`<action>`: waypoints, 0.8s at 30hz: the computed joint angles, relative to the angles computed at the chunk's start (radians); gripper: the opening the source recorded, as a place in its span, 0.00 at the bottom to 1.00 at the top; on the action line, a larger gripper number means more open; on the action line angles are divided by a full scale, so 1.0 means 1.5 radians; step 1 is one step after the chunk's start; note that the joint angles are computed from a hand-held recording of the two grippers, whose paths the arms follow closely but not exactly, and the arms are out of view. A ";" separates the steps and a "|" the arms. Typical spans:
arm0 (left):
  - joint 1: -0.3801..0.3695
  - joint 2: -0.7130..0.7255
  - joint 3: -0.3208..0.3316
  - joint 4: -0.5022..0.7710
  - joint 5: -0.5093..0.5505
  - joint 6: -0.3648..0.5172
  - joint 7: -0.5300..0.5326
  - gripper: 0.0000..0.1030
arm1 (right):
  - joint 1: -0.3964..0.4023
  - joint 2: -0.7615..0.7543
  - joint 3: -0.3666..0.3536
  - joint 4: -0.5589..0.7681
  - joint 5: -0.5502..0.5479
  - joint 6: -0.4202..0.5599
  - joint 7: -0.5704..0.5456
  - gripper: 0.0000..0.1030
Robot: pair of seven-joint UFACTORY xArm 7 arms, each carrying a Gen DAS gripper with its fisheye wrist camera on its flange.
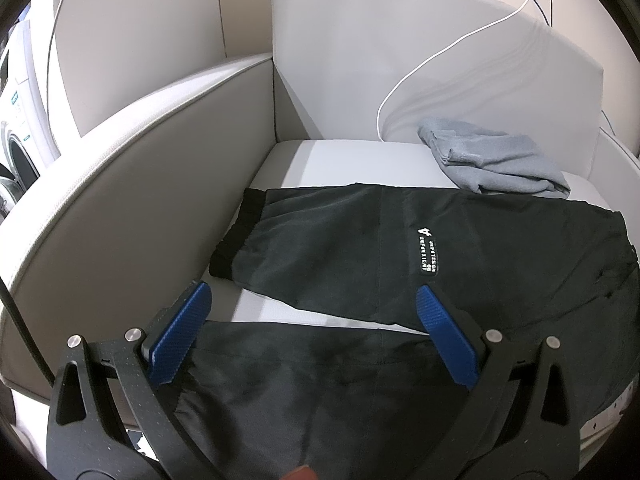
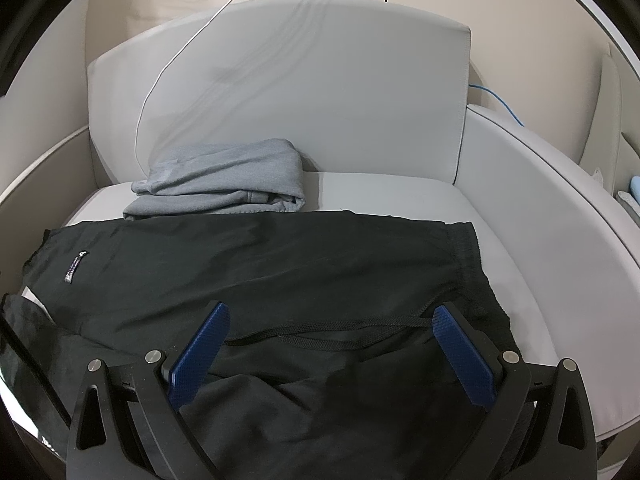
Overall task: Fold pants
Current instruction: 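Move both tools onto the black pants waistband and close on it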
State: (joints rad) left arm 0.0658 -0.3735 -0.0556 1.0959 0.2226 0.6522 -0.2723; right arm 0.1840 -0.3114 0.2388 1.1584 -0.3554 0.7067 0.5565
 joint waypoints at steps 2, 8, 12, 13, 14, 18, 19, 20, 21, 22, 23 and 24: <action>0.006 -0.003 -0.005 0.001 0.014 -0.004 -0.009 0.99 | 0.004 -0.006 -0.007 0.004 0.012 -0.003 -0.009 1.00; 0.005 -0.044 0.021 -0.002 -0.017 -0.048 -0.016 0.99 | -0.003 -0.049 -0.026 -0.012 0.069 -0.092 -0.019 1.00; -0.035 -0.113 0.090 -0.039 -0.115 -0.110 0.060 0.99 | 0.009 -0.134 -0.073 -0.071 0.153 -0.176 -0.044 1.00; -0.051 -0.128 0.112 -0.043 -0.145 -0.111 0.087 0.99 | 0.010 -0.157 -0.085 -0.090 0.172 -0.186 -0.054 1.00; -0.060 -0.141 0.133 -0.043 -0.170 -0.106 0.112 0.99 | 0.007 -0.176 -0.092 -0.106 0.188 -0.189 -0.061 1.00; -0.056 -0.199 0.185 -0.073 -0.233 -0.110 0.180 0.99 | 0.003 -0.275 -0.152 -0.196 0.267 -0.186 -0.084 1.00; -0.049 -0.215 0.194 -0.087 -0.241 -0.113 0.193 0.99 | 0.000 -0.298 -0.167 -0.220 0.284 -0.189 -0.091 1.00; -0.041 -0.230 0.203 -0.100 -0.247 -0.114 0.205 0.99 | -0.010 -0.321 -0.172 -0.240 0.293 -0.187 -0.093 1.00; -0.031 -0.248 0.212 -0.117 -0.251 -0.114 0.217 0.99 | -0.026 -0.345 -0.177 -0.261 0.298 -0.182 -0.094 1.00; -0.024 -0.260 0.220 -0.133 -0.256 -0.116 0.227 0.99 | -0.035 -0.366 -0.180 -0.277 0.302 -0.177 -0.098 1.00; -0.018 -0.274 0.226 -0.149 -0.262 -0.118 0.236 0.99 | -0.043 -0.394 -0.189 -0.300 0.307 -0.167 -0.104 1.00; -0.013 -0.288 0.236 -0.166 -0.267 -0.116 0.246 0.99 | -0.062 -0.417 -0.190 -0.321 0.307 -0.159 -0.103 1.00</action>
